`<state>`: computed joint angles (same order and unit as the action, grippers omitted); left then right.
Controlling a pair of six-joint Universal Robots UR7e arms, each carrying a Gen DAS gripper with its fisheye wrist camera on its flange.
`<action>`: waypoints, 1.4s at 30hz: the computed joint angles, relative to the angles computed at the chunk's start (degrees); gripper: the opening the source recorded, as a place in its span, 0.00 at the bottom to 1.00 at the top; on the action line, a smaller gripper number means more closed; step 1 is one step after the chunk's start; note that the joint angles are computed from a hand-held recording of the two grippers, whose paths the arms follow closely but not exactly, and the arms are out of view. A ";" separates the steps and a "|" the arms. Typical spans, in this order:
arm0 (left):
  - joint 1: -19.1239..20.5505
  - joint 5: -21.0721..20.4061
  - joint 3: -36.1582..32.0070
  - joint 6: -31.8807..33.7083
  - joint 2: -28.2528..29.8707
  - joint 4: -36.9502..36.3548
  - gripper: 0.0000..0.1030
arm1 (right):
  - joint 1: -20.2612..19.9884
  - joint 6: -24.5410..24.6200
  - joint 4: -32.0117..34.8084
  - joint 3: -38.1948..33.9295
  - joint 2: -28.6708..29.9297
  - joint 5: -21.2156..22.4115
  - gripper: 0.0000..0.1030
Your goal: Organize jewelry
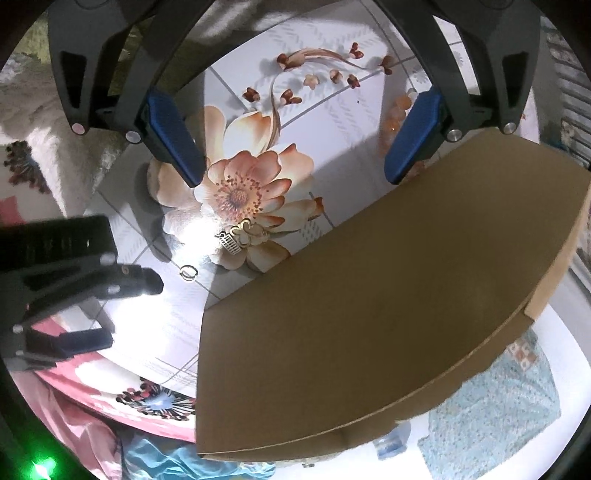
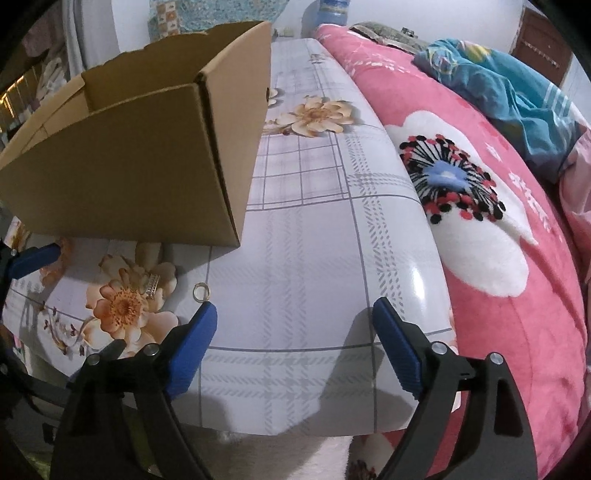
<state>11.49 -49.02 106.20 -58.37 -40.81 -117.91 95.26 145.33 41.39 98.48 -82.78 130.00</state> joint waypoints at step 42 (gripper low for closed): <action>-0.21 -1.90 5.25 10.02 -4.21 -13.60 0.60 | -5.87 -4.75 1.49 3.43 -8.51 -15.89 0.73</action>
